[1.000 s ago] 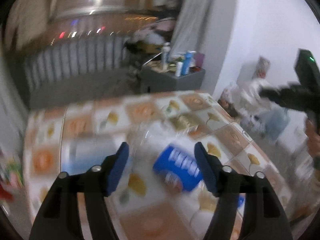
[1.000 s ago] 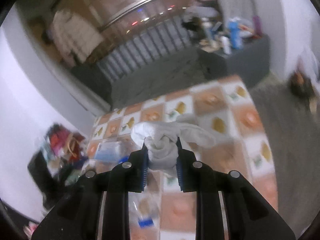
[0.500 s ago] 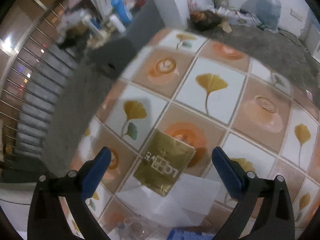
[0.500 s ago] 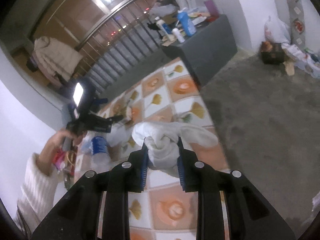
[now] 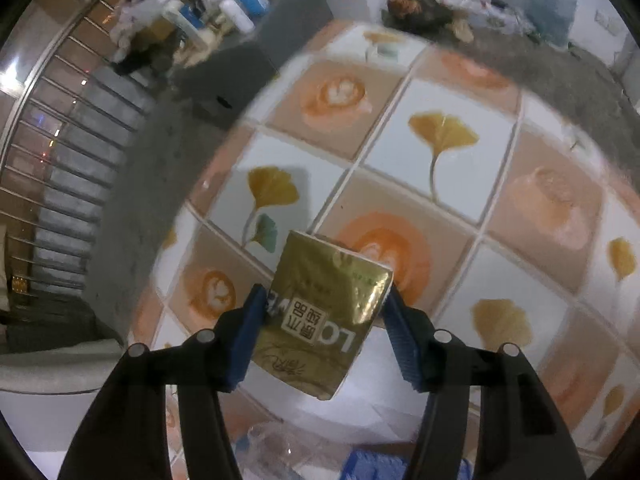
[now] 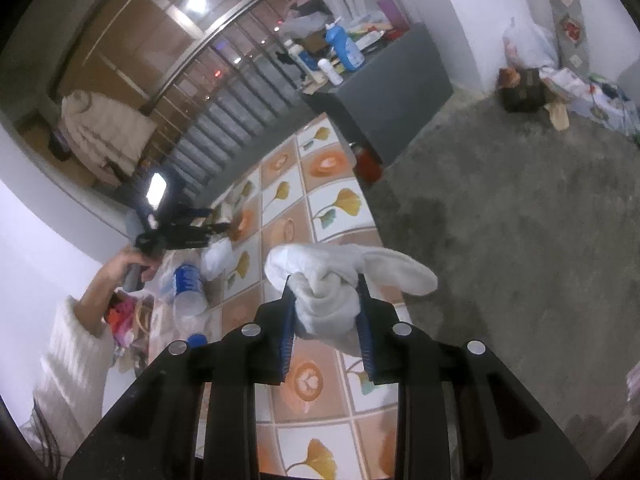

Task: Collect trash
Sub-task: 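Grasp the gold packet with the left tool while right holds the white cloth, then carry the white cloth and gold packet with both tools over the basket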

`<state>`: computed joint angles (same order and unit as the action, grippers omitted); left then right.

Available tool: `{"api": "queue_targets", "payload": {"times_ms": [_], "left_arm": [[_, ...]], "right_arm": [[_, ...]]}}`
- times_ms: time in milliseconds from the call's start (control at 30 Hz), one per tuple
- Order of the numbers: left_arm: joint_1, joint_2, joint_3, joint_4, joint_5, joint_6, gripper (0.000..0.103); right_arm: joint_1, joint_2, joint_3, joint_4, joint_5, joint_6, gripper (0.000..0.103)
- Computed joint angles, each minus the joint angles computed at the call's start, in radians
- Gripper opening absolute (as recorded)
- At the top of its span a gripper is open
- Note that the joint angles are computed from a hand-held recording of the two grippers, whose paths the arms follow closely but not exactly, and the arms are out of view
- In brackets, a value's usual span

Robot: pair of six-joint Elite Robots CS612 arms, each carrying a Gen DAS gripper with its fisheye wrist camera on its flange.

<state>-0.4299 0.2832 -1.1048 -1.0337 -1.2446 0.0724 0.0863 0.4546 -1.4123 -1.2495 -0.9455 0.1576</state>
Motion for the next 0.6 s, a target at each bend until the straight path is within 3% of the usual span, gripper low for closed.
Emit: {"api": "queue_targets", "payload": {"times_ms": [133,200,400,533,600], "left_arm": [[-0.011,-0.005,-0.057,-0.031,0.048,-0.041,0.058],[-0.012,-0.012,-0.088,-0.06,0.014,-0.053,0.058],[-0.041,-0.009,-0.205,-0.119,0.018,-0.197,0.058],[-0.065,0.029,-0.309,-0.146,-0.163,-0.297,0.058],[-0.092,0.077,-0.381,-0.169,-0.284,-0.344,0.058]], "right_arm": [[-0.016,0.015,-0.047,0.007,0.017,0.012,0.027],[-0.023,0.024,-0.074,0.011,0.021,0.017,0.027],[-0.048,0.054,-0.179,0.072,0.011,0.03,0.027],[-0.07,0.083,-0.268,0.15,-0.037,0.038,0.027],[-0.085,0.104,-0.323,0.215,-0.065,0.038,0.028]]}}
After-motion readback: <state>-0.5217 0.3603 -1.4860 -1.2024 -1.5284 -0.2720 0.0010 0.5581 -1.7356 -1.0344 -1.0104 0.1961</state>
